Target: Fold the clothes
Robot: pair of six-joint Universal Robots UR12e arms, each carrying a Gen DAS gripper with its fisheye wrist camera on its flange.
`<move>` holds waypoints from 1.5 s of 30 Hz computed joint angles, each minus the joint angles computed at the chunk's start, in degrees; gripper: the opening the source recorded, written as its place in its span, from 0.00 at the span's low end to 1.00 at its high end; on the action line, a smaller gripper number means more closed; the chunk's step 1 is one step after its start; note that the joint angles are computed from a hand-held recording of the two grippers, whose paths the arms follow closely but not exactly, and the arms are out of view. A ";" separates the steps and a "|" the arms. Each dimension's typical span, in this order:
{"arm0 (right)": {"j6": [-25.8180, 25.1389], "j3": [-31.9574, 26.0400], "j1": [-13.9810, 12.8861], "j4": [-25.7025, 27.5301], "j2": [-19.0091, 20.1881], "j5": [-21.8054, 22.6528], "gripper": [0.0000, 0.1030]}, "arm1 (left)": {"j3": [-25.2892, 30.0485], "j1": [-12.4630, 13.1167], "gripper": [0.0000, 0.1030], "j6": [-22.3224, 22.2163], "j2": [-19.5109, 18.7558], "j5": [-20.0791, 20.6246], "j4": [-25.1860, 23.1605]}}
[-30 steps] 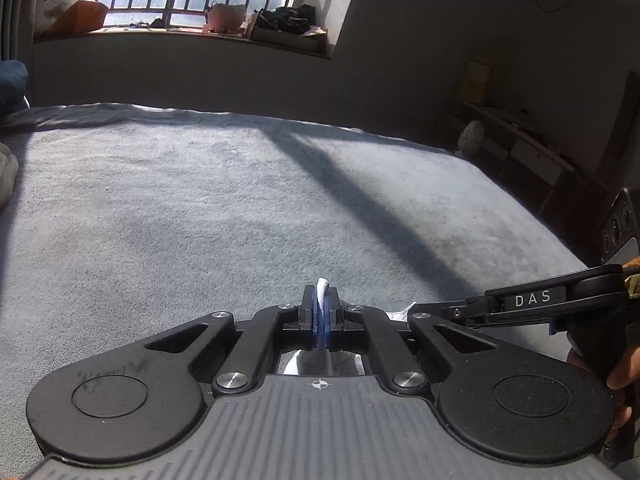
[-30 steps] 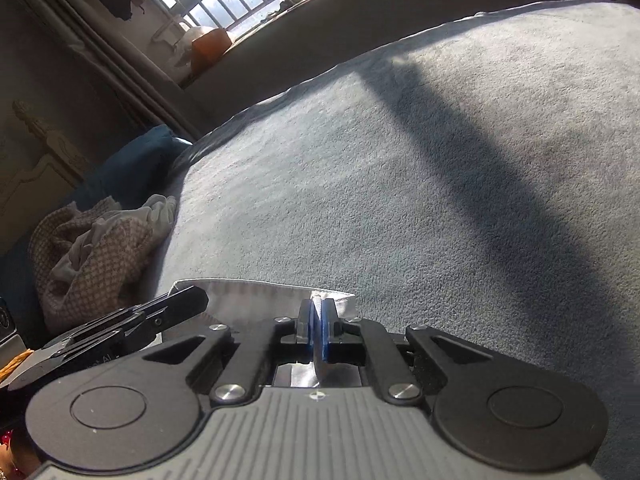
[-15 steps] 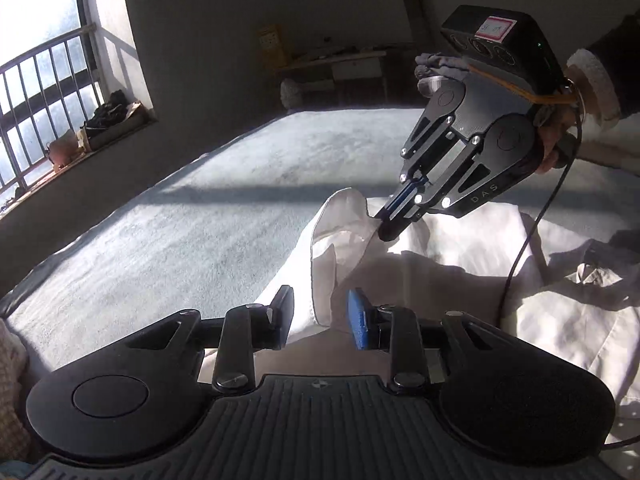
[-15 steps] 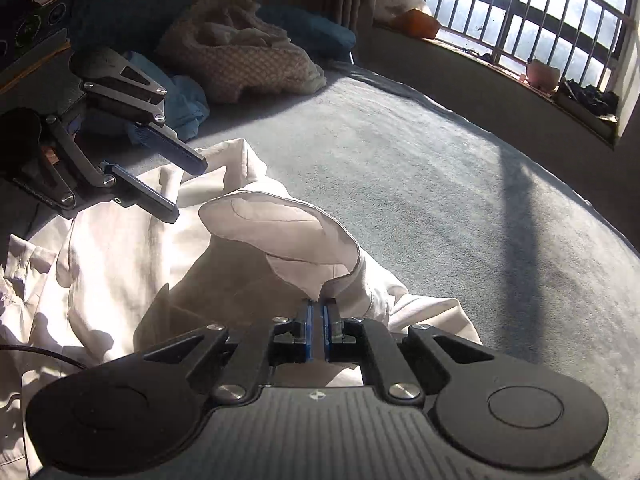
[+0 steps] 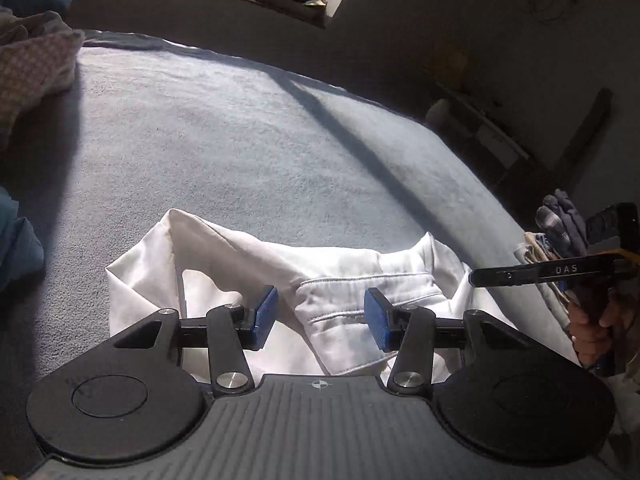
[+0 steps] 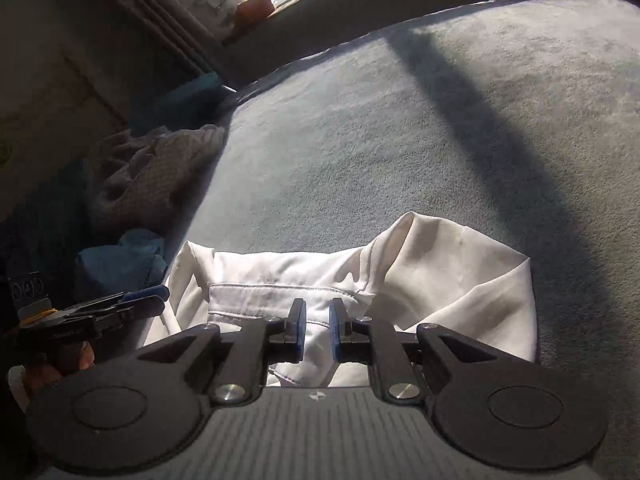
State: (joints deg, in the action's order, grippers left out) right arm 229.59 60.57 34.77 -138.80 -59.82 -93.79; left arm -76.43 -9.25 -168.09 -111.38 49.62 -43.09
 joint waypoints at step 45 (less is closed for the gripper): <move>-0.77 -8.04 9.76 8.97 2.78 -13.26 0.14 | -10.80 10.31 0.58 7.71 17.77 7.78 -10.17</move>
State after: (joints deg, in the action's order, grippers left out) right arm 228.82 52.53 44.53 -129.83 -57.04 -107.05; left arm -87.23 1.06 -160.38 -93.60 57.39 -53.26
